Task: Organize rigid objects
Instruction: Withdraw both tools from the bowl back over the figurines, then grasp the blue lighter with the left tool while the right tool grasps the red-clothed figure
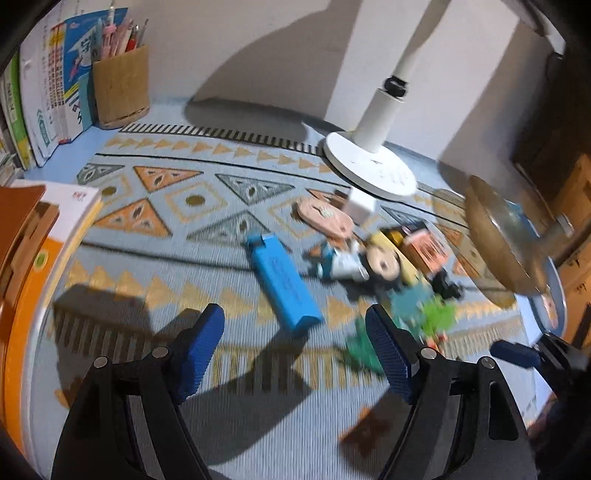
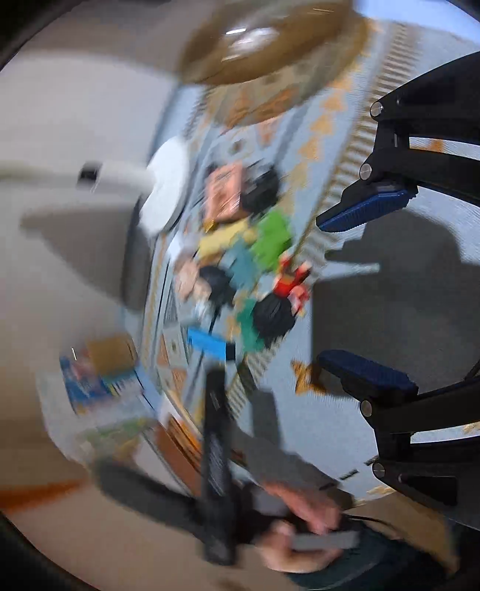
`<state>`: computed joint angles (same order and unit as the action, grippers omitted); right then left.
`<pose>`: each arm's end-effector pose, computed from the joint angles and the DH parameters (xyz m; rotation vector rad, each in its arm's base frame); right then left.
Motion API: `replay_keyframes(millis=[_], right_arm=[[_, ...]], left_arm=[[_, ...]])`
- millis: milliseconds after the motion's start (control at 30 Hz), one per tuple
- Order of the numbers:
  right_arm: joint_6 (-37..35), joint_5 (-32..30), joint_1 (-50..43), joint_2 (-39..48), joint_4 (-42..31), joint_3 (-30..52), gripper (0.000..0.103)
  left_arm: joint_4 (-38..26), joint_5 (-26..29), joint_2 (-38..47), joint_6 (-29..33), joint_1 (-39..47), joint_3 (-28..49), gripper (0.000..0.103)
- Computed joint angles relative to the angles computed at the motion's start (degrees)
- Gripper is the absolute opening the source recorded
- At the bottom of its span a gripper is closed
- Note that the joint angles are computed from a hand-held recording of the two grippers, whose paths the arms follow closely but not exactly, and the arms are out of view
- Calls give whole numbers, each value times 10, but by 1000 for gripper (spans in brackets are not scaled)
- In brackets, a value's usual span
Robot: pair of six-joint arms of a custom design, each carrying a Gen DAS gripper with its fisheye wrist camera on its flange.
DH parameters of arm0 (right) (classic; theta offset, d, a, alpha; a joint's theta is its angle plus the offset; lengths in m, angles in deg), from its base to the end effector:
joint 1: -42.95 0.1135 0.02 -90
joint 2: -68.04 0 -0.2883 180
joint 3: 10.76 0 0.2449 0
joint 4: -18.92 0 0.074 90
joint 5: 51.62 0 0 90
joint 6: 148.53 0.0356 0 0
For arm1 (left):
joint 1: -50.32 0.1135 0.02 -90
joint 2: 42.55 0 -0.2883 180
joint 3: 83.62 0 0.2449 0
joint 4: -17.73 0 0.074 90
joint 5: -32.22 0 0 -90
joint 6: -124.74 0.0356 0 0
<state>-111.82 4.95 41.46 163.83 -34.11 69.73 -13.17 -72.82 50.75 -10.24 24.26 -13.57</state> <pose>0.3240 0.0112 0.2393 -1.2260 2.1947 0.4482 0.2961 -0.1345 0.2168 -0.5117 2.4273 -0.1995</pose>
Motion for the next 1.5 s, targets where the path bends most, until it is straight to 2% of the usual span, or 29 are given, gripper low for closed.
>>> replay_keyframes(millis=[200, 300, 333, 433, 467, 533, 633, 700, 767, 833, 900, 1033, 1100, 1167, 1200, 1233, 1267, 1333, 1400, 1500], right_arm=[[-29, 48, 58, 34, 64, -6, 63], [-25, 62, 76, 58, 87, 1, 53], [-23, 62, 83, 66, 92, 4, 52], [-25, 55, 90, 75, 98, 1, 44], [-22, 60, 93, 69, 117, -12, 43], [-9, 69, 97, 59, 137, -28, 43], [29, 53, 80, 55, 94, -15, 42], [56, 27, 54, 59, 28, 13, 33], [95, 6, 14, 65, -48, 48, 33], [111, -13, -26, 60, -90, 59, 33], [143, -16, -63, 65, -106, 71, 33], [194, -10, -92, 65, -83, 64, 33], [184, -10, -88, 69, -95, 59, 33], [175, -5, -78, 71, -103, 50, 34], [170, -2, -74, 70, -101, 43, 36], [159, 2, -74, 63, -98, 35, 45], [144, 2, -78, 59, -98, 29, 59], [96, -14, -98, 48, -101, 17, 69], [52, -22, -114, 48, -114, 18, 70], [35, -10, -111, 49, -95, 15, 70]], left_arm=[[-2, 15, 71, 4, 22, 46, 74], [-16, -18, 88, 17, 8, 66, 72], [-20, -24, 93, 20, 4, 71, 65], [-28, -49, 101, 36, -3, 79, 34], [-23, -52, 97, 40, -2, 73, 27], [14, -24, 81, 52, 6, 45, 23], [37, -10, 52, 65, -3, 12, 23], [50, -11, 20, 73, -19, -17, 23], [49, -14, -8, 74, -38, -41, 23], [56, -10, -29, 66, -51, -64, 23], [62, -7, -51, 49, -69, -94, 22], [58, -27, -67, 10, -105, -124, 22], [62, -37, -68, -2, -117, -133, 22], [38, -66, -61, -15, -135, -121, 24], [25, -77, -57, -21, -141, -113, 25], [12, -85, -49, -22, -146, -104, 32], [6, -92, -42, -19, -151, -97, 34], [-8, -105, -30, -16, -157, -84, 34], [-21, -115, -17, -15, -158, -69, 35], [-40, -132, 2, -24, -161, -47, 35]])
